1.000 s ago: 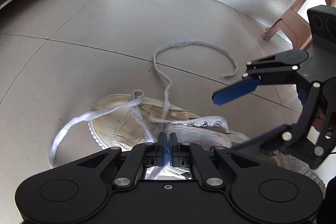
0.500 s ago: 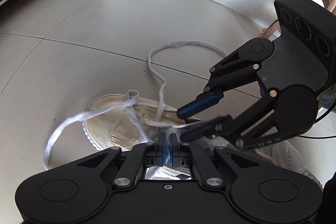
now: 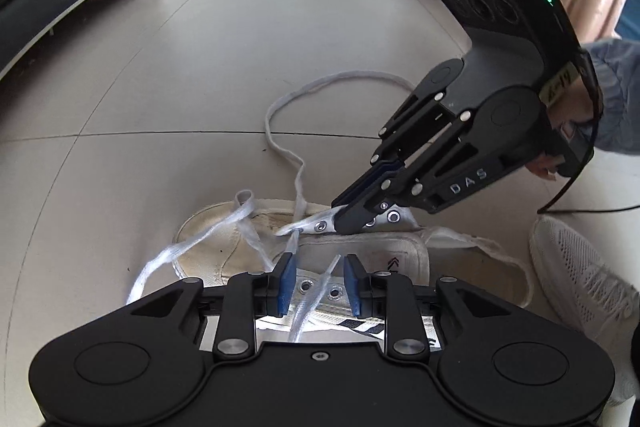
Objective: Lace up shoes with both hands
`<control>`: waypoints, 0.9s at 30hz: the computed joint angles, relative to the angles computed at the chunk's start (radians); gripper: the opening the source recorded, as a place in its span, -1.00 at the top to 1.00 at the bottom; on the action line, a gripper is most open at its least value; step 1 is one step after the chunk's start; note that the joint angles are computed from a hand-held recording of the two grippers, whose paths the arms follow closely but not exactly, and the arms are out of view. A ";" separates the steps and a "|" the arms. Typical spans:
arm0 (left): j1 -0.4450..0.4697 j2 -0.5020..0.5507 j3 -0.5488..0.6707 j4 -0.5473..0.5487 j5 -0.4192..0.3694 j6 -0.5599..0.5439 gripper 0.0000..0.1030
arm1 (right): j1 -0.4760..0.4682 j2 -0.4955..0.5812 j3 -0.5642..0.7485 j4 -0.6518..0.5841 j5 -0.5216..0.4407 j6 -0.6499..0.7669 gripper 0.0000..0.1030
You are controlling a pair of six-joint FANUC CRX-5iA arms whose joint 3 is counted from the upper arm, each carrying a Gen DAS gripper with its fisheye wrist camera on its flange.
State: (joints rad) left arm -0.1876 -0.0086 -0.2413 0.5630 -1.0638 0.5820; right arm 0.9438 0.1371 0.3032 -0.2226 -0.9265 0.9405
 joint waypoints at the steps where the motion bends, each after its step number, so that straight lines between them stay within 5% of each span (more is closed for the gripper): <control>1: 0.000 0.003 0.005 -0.009 -0.006 0.001 0.59 | -0.003 -0.001 -0.003 -0.008 0.006 0.014 0.89; 12: -0.049 0.072 0.128 -0.140 -0.103 -0.138 0.58 | -0.016 0.001 0.013 -0.040 -0.014 0.040 0.88; 17: -0.051 0.110 0.188 -0.150 -0.177 -0.098 0.90 | -0.022 -0.003 0.006 -0.056 -0.003 0.038 0.88; 27: -0.038 0.064 0.107 -0.103 -0.056 -0.039 1.00 | -0.030 -0.011 -0.010 -0.081 0.018 0.037 0.88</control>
